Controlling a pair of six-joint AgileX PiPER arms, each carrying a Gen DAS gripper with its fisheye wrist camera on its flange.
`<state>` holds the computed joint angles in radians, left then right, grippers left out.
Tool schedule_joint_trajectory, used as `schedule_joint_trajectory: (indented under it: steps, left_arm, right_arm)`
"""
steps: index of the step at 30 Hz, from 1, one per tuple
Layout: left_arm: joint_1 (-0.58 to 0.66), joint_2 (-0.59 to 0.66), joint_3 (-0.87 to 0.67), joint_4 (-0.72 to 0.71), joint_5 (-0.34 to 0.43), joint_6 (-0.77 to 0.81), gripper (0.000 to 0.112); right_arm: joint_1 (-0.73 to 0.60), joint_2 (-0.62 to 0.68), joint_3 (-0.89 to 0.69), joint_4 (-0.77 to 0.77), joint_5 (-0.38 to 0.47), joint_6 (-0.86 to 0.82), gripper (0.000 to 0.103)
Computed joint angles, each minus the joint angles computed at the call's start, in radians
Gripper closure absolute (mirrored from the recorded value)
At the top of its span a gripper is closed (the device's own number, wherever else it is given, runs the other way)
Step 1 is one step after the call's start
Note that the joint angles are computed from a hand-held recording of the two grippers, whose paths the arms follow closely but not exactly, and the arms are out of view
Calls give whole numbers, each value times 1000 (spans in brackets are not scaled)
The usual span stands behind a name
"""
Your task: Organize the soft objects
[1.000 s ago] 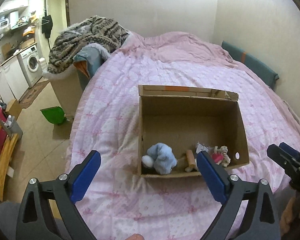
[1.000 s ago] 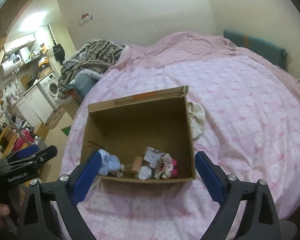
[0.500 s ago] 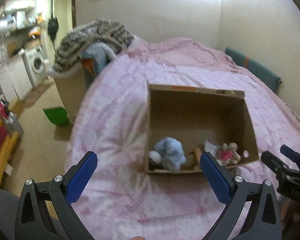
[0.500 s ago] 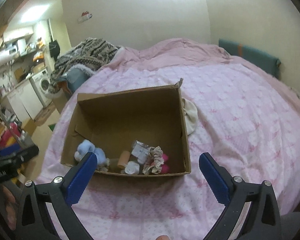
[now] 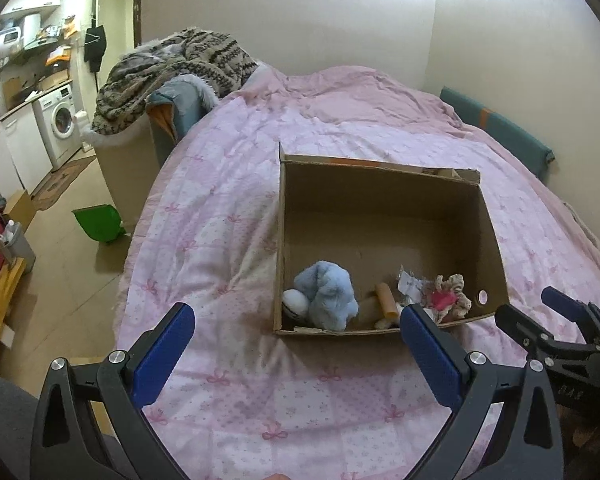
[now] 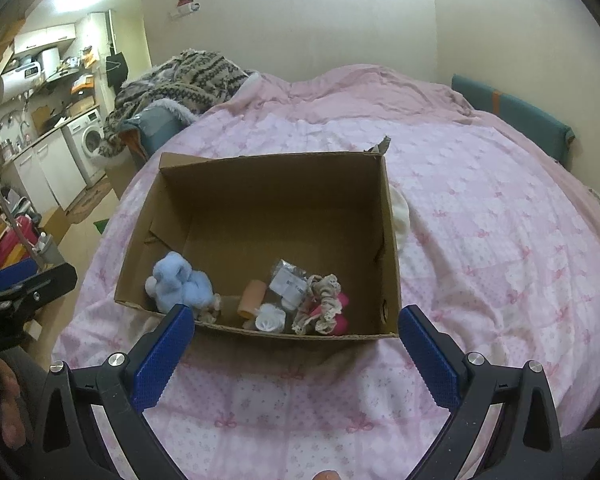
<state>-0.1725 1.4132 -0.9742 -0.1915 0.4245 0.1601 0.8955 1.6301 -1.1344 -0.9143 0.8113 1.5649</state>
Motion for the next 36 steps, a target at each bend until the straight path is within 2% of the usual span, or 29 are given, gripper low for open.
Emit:
schedule_joint_trajectory:
  steps: [11,36]
  left_arm:
    - [2,-2,2,-10,5,12,10]
    - [8,7,7,-31,12,39,10]
  right_arm:
    - [-28,-13,17,32,-26,11,0]
    - [-22,-21,22,21,-26,26,0]
